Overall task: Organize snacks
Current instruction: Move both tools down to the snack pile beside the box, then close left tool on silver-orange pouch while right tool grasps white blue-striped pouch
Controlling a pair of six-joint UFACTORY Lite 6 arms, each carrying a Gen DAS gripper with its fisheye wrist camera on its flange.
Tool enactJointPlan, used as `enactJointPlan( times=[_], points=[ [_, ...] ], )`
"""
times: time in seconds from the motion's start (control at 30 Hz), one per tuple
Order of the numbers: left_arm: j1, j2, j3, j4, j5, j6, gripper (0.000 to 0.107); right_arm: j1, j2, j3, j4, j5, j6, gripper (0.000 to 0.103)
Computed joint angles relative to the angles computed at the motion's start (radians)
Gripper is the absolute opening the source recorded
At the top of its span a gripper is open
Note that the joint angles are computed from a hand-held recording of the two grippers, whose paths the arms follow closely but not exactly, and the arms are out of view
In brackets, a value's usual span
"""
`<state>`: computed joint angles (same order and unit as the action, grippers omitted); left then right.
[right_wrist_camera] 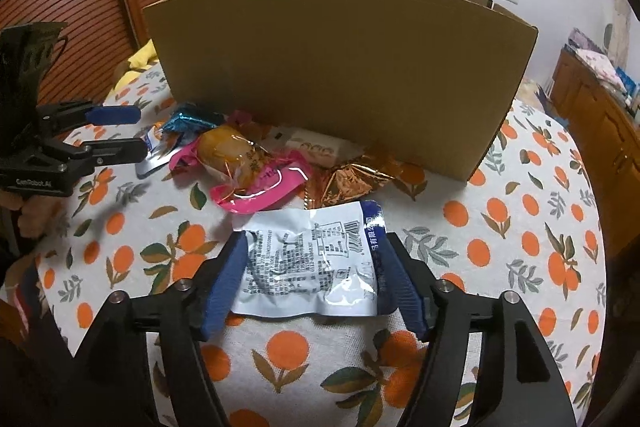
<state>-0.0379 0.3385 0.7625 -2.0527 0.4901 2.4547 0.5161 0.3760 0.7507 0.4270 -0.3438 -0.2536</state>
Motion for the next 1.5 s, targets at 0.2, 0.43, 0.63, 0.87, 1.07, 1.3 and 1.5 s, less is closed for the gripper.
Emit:
enactJointPlan(
  times=[0.2,0.43,0.63,0.87,1.07,1.3,1.5],
  points=[
    [-0.017,0.035,0.028,-0.014,-0.02,0.008,0.073,-0.014,0.019,0.011,-0.044,0.007,0.037,0.079],
    [-0.033,0.068,0.069,0.015,-0.049,-0.036,0.073,-0.031,0.042,0.021,-0.133,0.022,0.12,0.08],
    [-0.054,0.111,0.126,0.075,-0.097,-0.117,0.073,-0.03,0.041,0.015,-0.14,0.014,0.126,0.081],
    [-0.082,0.152,0.188,0.1,-0.14,-0.165,0.073,-0.033,0.045,0.018,-0.145,0.015,0.13,0.082],
    [-0.089,0.146,0.182,0.051,-0.157,-0.085,0.051,-0.034,0.045,0.017,-0.146,0.014,0.129,0.082],
    [-0.017,0.08,0.105,0.152,-0.124,-0.113,0.038,-0.034,0.045,0.015,-0.148,0.012,0.132,0.082],
    [0.005,0.053,0.069,0.15,-0.128,-0.09,0.045,-0.033,0.046,0.016,-0.147,0.013,0.132,0.082]
  ],
)
